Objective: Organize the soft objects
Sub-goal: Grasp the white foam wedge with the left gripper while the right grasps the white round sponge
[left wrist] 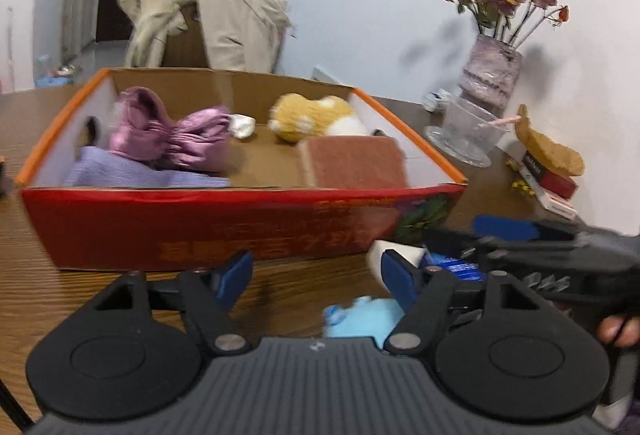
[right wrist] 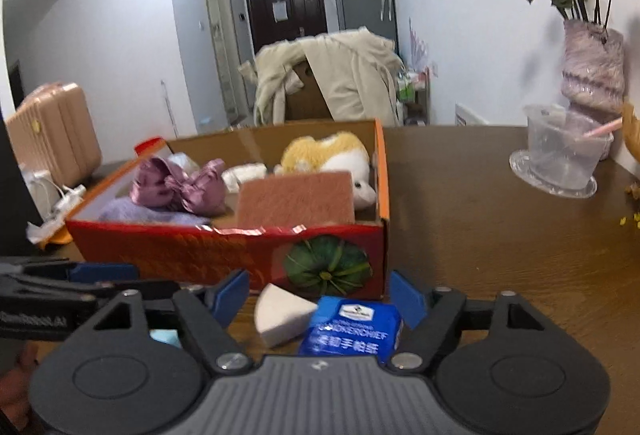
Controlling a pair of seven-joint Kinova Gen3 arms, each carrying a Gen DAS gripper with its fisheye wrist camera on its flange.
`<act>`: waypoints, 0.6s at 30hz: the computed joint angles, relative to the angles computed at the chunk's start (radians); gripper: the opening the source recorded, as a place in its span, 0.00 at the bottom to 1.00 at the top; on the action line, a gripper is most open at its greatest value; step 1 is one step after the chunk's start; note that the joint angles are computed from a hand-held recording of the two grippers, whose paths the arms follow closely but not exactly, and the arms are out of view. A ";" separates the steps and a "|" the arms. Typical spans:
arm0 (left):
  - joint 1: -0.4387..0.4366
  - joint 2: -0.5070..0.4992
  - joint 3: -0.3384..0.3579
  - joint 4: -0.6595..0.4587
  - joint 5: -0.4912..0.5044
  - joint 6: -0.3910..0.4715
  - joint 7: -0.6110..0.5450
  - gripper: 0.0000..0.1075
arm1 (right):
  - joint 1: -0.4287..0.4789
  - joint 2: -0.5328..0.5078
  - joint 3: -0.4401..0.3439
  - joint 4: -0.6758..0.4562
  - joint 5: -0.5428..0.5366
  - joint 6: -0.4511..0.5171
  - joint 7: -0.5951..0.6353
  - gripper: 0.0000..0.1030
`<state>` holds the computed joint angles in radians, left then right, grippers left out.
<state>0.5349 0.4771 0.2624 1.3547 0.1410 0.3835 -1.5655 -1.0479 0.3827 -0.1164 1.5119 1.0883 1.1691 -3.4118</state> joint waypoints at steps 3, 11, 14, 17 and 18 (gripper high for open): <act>-0.004 0.036 0.040 -0.048 -0.002 0.016 -0.064 0.66 | 0.030 -0.007 -0.011 0.008 -0.062 -0.027 0.031 0.71; 0.116 0.154 -0.026 -0.264 -0.061 0.192 -0.080 0.66 | 0.015 -0.059 -0.013 0.104 -0.092 0.001 -0.105 0.51; 0.153 0.194 -0.059 -0.338 -0.081 0.271 -0.049 0.43 | 0.026 -0.079 -0.033 0.150 -0.069 -0.011 -0.163 0.50; 0.175 0.186 -0.083 -0.324 -0.104 0.252 -0.024 0.31 | 0.033 -0.083 -0.051 0.162 -0.052 -0.006 -0.177 0.50; 0.173 0.183 -0.080 -0.317 -0.104 0.249 -0.022 0.29 | 0.037 -0.084 -0.054 0.164 -0.049 -0.008 -0.179 0.50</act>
